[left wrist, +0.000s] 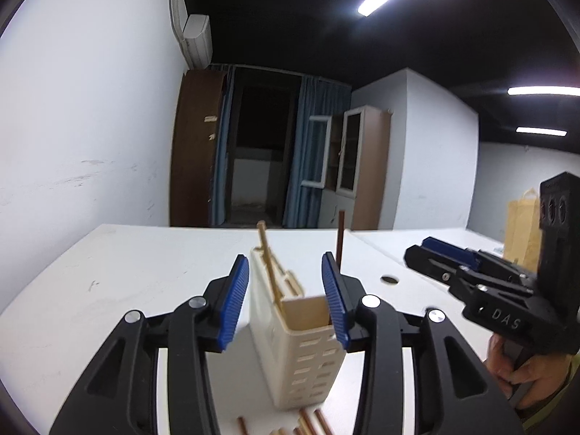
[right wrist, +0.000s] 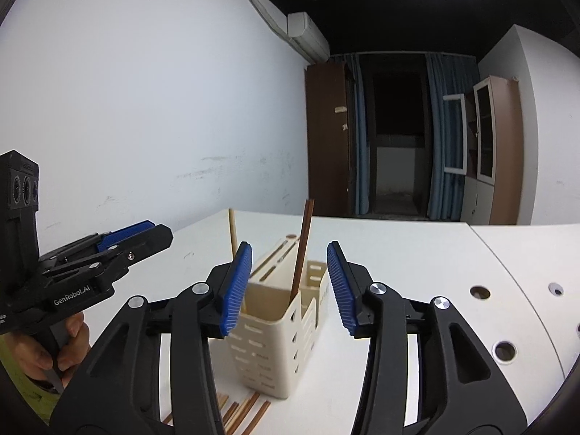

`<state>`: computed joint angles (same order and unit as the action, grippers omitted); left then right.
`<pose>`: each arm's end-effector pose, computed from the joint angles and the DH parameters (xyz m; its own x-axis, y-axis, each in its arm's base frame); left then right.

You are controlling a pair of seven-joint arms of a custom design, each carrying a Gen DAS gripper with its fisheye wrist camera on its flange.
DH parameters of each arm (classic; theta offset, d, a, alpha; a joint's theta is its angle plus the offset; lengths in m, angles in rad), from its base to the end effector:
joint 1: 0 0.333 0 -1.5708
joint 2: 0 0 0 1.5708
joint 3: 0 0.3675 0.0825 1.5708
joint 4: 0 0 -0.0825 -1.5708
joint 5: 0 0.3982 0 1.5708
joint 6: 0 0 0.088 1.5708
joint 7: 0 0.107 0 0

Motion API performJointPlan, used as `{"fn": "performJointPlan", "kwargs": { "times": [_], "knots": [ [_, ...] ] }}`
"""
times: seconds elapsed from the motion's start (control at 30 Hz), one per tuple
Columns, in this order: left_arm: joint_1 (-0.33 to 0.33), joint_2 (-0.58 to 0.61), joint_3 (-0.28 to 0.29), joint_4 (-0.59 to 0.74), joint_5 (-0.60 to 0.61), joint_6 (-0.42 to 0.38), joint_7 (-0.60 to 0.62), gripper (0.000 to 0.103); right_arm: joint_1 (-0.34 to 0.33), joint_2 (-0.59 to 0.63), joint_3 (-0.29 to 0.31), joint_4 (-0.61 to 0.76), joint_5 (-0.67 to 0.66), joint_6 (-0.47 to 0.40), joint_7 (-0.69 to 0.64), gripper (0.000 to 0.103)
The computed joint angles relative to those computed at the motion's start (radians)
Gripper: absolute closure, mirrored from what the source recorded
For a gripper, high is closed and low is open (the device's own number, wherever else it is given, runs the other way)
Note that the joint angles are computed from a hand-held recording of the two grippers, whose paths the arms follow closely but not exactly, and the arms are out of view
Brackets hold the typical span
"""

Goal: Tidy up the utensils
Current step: 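Open both tools to release the chopsticks into the holder and withdraw, then lower the left tool onto a dark chopstick while the right tool lowers onto another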

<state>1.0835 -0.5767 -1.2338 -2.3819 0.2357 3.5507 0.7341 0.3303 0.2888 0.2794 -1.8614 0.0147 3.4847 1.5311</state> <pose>0.4809 -0.2154 0.5613 -0.0496 -0.9952 0.0840 -0.2222 -0.0710 -0.9724 0.5771 0.3681 0.5797 0.5636 -0.8244 -0.0523 -0.2135 -0.0842 -0.9733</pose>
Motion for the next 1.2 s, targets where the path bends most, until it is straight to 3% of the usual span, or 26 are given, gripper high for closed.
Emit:
{"fn": "performJointPlan", "kwargs": {
  "times": [0.13, 0.2, 0.27, 0.4, 0.47, 0.6, 0.67, 0.93, 1.2],
  "knots": [
    [-0.088, 0.057, 0.059, 0.009, 0.045, -0.169, -0.003, 0.058, 0.049, -0.025, -0.045, -0.008, 0.066, -0.105, -0.024, 0.057],
    [-0.137, 0.122, 0.09, 0.028, 0.085, -0.276, -0.003, 0.056, 0.045, -0.03, -0.037, -0.01, 0.085, -0.138, -0.028, 0.055],
    [-0.179, 0.184, 0.114, 0.046, 0.122, -0.354, 0.003, 0.055, 0.142, -0.034, -0.135, -0.008, 0.143, -0.171, -0.062, 0.053],
    [-0.211, 0.262, 0.126, 0.073, 0.174, -0.483, -0.004, 0.054, 0.205, -0.032, -0.2, -0.007, 0.186, -0.248, -0.079, 0.05],
    [-0.232, 0.305, 0.128, 0.085, 0.196, -0.539, -0.005, 0.054, 0.18, -0.023, -0.171, 0.006, 0.205, -0.299, -0.091, 0.049],
    [-0.293, 0.389, 0.173, 0.095, 0.207, -0.596, -0.015, 0.054, 0.124, 0.0, -0.102, 0.053, 0.249, -0.422, -0.149, 0.042],
    [-0.333, 0.432, 0.206, 0.103, 0.213, -0.621, 0.002, 0.054, 0.151, 0.007, -0.133, 0.056, 0.236, -0.449, -0.129, 0.042],
    [-0.436, 0.53, 0.3, 0.117, 0.259, -0.695, 0.001, 0.054, 0.154, 0.08, -0.148, 0.153, 0.245, -0.637, -0.085, 0.042],
    [-0.541, 0.597, 0.389, 0.156, 0.28, -0.763, 0.009, 0.054, 0.178, 0.141, -0.179, 0.222, 0.193, -0.733, -0.014, 0.042]
  ]
}}
